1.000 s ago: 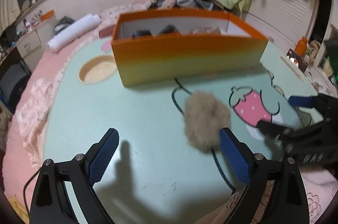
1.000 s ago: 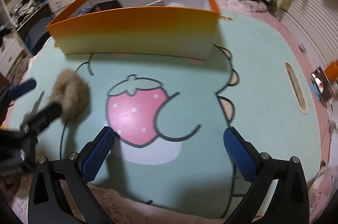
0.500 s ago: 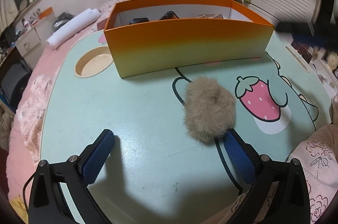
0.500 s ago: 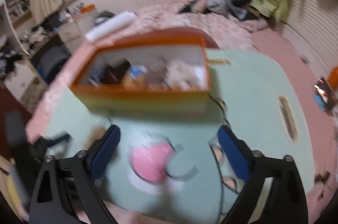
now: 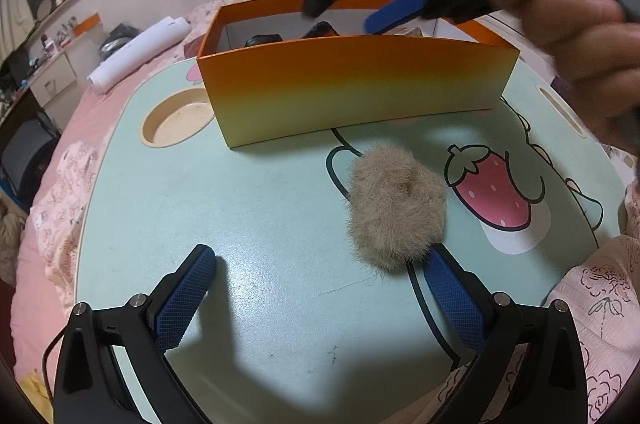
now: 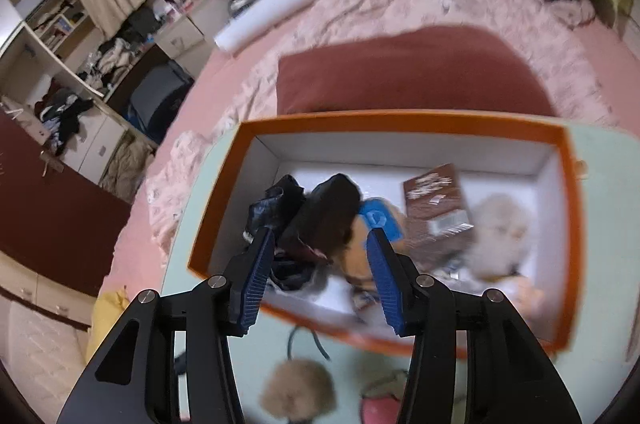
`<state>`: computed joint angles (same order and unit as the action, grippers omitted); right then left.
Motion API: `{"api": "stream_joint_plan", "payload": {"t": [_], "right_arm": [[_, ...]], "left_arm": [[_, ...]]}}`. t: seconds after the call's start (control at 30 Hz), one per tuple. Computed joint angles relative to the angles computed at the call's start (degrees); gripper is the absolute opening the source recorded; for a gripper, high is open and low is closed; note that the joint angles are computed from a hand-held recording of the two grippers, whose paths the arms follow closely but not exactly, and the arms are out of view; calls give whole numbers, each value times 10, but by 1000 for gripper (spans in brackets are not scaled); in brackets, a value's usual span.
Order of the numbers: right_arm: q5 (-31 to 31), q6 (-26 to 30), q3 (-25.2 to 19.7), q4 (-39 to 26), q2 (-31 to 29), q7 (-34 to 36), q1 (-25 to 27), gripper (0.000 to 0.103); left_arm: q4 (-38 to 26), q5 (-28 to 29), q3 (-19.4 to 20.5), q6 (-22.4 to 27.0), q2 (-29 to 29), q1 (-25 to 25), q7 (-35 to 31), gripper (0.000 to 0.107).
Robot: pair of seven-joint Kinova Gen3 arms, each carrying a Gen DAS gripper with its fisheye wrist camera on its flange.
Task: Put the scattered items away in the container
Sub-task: 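Reach into the orange box and grasp the black pouch with the right tool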
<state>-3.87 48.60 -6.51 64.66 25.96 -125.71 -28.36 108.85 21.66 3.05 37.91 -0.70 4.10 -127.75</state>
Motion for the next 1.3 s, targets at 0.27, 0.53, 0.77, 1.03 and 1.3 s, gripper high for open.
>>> {"api": "stream_joint_plan", "payload": {"t": [0.27, 0.53, 0.77, 1.03, 1.3], "right_arm": [[-46, 43, -15, -65, 53, 9, 16, 48], [-51, -43, -5, 15, 12, -11, 15, 30], [99, -134, -2, 126, -90, -112, -28, 29], [210, -215, 20, 294, -211, -183, -88, 29], [238, -200, -38, 359, -210, -236, -62, 29]], "left_arm": [[-1, -2, 1, -1, 0, 1, 7, 103], [2, -5, 1, -5, -1, 3, 15, 103], [4, -6, 1, -7, -2, 3, 18, 103], [7, -7, 0, -10, -3, 3, 22, 103], [9, -9, 0, -13, -4, 4, 29, 103]]}}
